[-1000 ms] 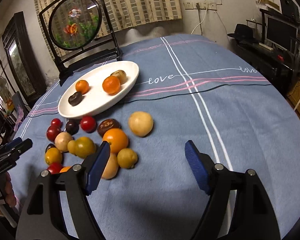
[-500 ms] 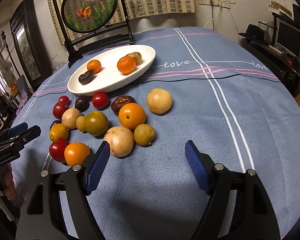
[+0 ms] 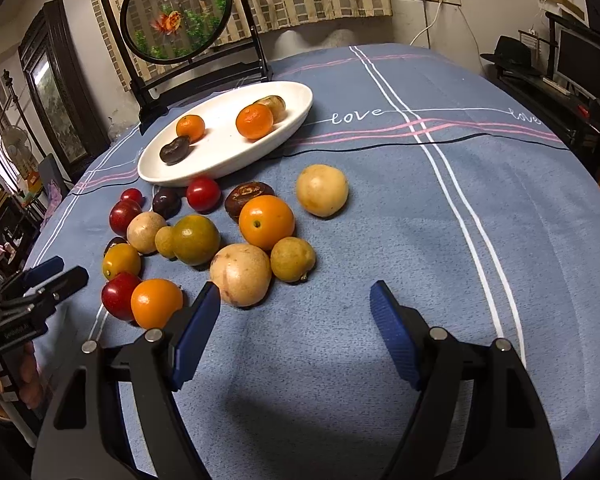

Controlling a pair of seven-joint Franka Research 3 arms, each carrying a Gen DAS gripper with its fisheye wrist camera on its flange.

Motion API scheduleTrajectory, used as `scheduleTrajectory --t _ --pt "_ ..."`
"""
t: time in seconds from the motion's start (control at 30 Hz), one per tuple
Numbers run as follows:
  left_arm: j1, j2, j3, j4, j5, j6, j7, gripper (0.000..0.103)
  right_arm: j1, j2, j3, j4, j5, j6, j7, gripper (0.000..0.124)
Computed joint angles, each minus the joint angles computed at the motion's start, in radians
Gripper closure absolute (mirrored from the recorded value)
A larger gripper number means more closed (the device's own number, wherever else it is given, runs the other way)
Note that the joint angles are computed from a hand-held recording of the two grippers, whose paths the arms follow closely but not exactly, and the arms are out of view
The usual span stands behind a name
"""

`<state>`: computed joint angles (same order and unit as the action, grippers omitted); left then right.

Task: Organize fruits
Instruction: 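Move both open tools back toward the remaining fruit cluster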

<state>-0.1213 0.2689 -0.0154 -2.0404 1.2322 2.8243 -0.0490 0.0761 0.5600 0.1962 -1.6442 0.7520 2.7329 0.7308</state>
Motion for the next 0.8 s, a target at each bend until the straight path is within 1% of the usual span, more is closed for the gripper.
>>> scheduleTrajectory --t 0.23,0.47,0.53,0.63,0.67,0.73,0.8 --pt "0.003 0.009 -0.003 -0.004 -0.045 0.015 0.043 0.012 -0.014 0.007 0.001 0.015 0.016 -0.037 0.011 0.046" --pt "0.003 0.024 -0.001 -0.005 -0.106 0.036 0.102 0.012 -0.005 -0.004 -0.004 0.001 0.005 -0.032 -0.011 0.046" --pt "0.003 0.027 0.005 -0.007 -0.118 0.056 0.113 0.012 0.002 -0.008 -0.007 -0.004 -0.012 -0.036 -0.025 0.046" --pt "0.009 0.033 0.008 -0.014 -0.154 0.102 0.148 0.012 0.020 -0.019 -0.013 -0.024 -0.042 -0.011 -0.053 0.046" --pt "0.012 0.036 0.006 -0.016 -0.177 0.110 0.171 0.012 0.038 -0.020 -0.026 -0.028 -0.066 0.005 -0.042 0.046" --pt "-0.002 0.036 0.021 -0.018 -0.179 0.120 0.170 0.012 0.065 -0.016 -0.048 -0.025 -0.115 0.019 -0.011 0.046" --pt "-0.011 0.035 0.036 -0.024 -0.173 0.139 0.158 0.012 0.084 -0.010 -0.063 -0.014 -0.162 0.007 0.028 0.046"
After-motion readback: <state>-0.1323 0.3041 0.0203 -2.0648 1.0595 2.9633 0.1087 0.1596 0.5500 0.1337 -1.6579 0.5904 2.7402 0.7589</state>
